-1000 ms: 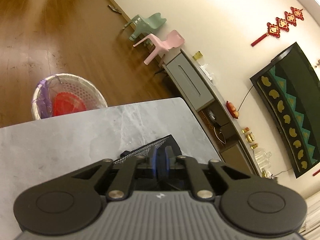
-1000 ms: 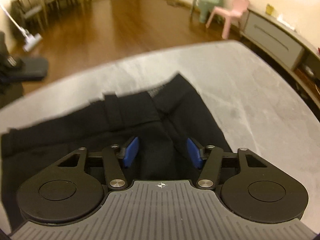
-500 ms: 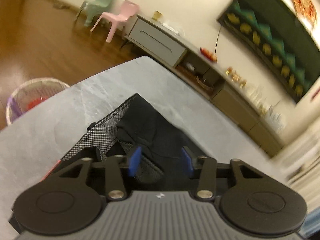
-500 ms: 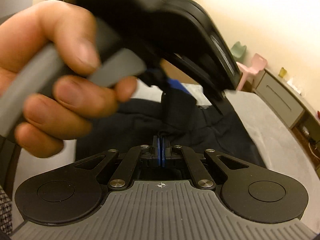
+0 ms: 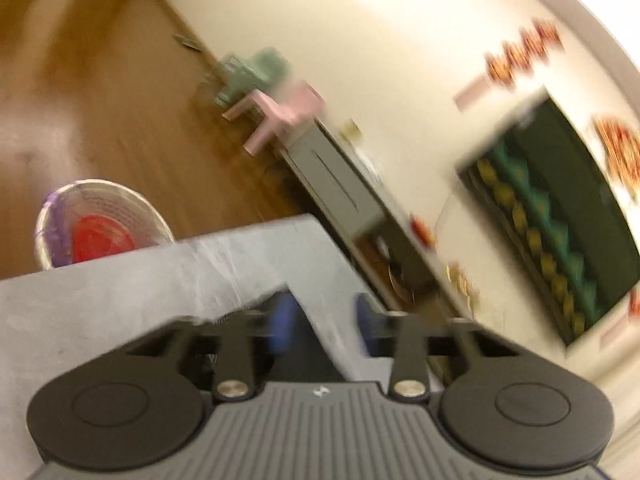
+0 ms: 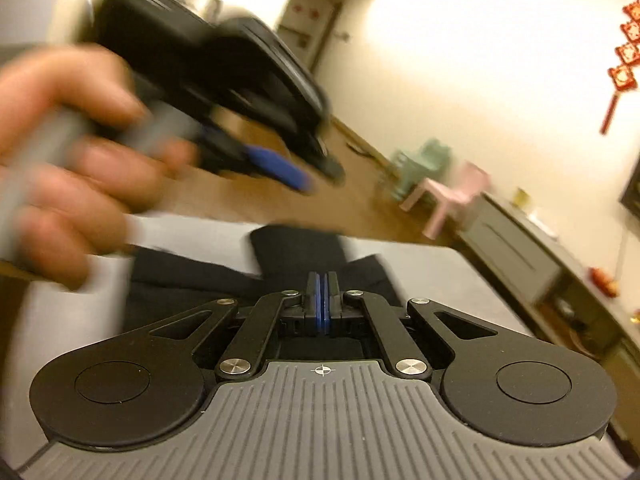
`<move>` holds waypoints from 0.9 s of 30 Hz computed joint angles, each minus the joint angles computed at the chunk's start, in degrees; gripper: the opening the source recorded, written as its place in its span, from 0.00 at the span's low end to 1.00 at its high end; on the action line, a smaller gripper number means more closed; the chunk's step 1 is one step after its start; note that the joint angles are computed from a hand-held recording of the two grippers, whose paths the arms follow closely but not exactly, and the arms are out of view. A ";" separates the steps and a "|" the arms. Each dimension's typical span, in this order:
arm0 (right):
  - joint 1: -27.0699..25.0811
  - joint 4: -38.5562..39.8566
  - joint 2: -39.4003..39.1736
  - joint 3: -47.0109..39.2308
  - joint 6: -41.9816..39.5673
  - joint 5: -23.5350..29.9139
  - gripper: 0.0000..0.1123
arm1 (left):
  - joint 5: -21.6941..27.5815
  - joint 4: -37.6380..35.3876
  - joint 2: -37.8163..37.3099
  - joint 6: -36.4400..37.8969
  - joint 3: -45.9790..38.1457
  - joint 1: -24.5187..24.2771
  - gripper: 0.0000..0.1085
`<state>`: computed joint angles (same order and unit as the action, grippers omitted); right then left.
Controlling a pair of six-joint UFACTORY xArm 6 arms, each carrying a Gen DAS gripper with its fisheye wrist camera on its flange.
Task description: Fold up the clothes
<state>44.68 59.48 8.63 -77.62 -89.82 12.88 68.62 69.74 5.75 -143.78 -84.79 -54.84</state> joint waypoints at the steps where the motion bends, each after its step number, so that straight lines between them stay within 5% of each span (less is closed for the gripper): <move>1: -1.07 -5.56 4.39 -5.32 6.00 1.39 0.00 | -0.55 -0.04 0.05 0.20 0.10 0.40 0.43; 7: -6.62 -39.37 31.27 -41.29 41.97 12.28 0.00 | -9.49 -6.14 2.32 10.80 -1.48 4.59 0.42; 10: -9.27 -40.58 37.59 -55.10 52.03 25.37 0.14 | -5.00 -11.61 5.08 18.63 -5.78 4.10 0.42; 12: -11.65 -30.20 34.48 -53.33 47.62 32.98 0.40 | -3.94 -11.39 3.75 14.75 -4.49 3.99 0.42; 14: -13.28 -19.41 27.16 -42.85 35.82 37.10 0.61 | -5.37 -9.95 1.58 8.82 -1.56 4.27 0.43; 16: -13.01 -14.58 20.02 -30.89 25.39 36.01 0.66 | -9.33 -8.72 -0.19 4.46 1.41 4.93 0.43; 20: -9.01 -14.40 13.19 -16.68 16.41 25.44 0.64 | -6.54 -10.25 -0.09 4.60 0.84 3.76 0.43; 22: -7.45 -13.05 13.46 -16.27 16.95 22.46 0.63 | -4.11 -10.16 -0.10 3.77 0.30 2.87 0.43; 27: -7.03 -12.03 21.10 -29.44 24.23 31.00 0.63 | -4.81 -9.66 -1.05 2.44 1.64 3.38 0.43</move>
